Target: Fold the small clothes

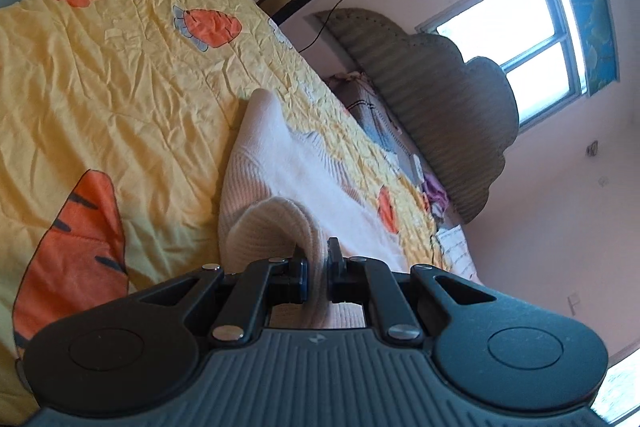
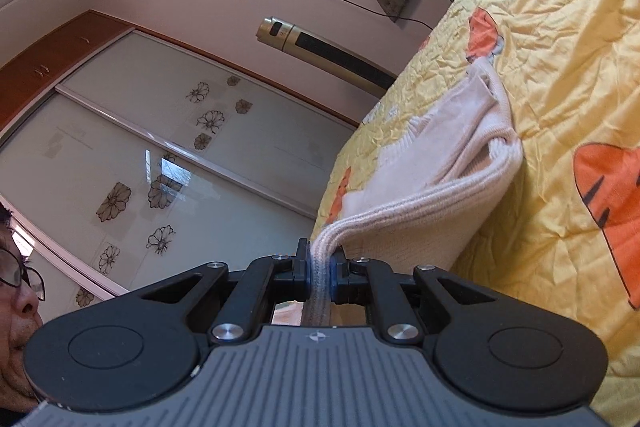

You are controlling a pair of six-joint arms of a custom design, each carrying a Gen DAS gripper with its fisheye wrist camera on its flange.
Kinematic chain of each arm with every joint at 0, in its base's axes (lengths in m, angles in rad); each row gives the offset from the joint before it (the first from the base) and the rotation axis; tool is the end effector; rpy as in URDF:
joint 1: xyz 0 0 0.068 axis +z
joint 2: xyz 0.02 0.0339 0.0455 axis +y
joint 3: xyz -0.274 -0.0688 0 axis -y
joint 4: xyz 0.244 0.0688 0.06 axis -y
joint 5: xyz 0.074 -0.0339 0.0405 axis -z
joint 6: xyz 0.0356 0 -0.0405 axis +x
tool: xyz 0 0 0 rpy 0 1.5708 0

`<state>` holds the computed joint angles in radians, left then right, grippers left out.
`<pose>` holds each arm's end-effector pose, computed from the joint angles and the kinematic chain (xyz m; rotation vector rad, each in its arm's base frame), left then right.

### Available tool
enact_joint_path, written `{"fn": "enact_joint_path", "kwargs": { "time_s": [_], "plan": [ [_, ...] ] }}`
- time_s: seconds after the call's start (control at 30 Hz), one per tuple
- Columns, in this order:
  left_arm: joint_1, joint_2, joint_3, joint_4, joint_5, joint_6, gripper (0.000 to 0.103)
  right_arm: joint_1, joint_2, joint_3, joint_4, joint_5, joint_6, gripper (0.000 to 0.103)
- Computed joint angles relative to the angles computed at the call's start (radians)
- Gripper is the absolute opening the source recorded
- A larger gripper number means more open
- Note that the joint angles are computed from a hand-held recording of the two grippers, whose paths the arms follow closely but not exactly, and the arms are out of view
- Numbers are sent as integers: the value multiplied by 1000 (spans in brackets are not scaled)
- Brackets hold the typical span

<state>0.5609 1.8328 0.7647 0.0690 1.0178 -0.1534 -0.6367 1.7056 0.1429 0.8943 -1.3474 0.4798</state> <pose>0.2797 0.1399 0.1153 -0.4283 2.1727 -1.0640 0.1678 -0.0809 0.0908 0.3615 1.8879 1.3587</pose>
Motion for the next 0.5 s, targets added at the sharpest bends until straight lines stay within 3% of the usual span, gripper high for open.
{"fn": "enact_joint_path", "kwargs": {
  "time_s": [0.1, 0.2, 0.3, 0.37, 0.5],
  "plan": [
    [-44, 62, 82, 127, -9, -194, 8, 62, 166, 35, 458, 39, 312, 14],
    [-116, 143, 197, 230, -77, -351, 8, 137, 291, 167, 653, 100, 504, 14],
    [-201, 279, 377, 252, -174, -426, 8, 208, 382, 374, 561, 189, 549, 14],
    [-250, 390, 529, 204, -234, -454, 8, 246, 469, 541, 453, 246, 566, 14],
    [-325, 633, 865, 54, -322, -525, 8, 310, 656, 892, 114, 363, 501, 14]
  ]
}}
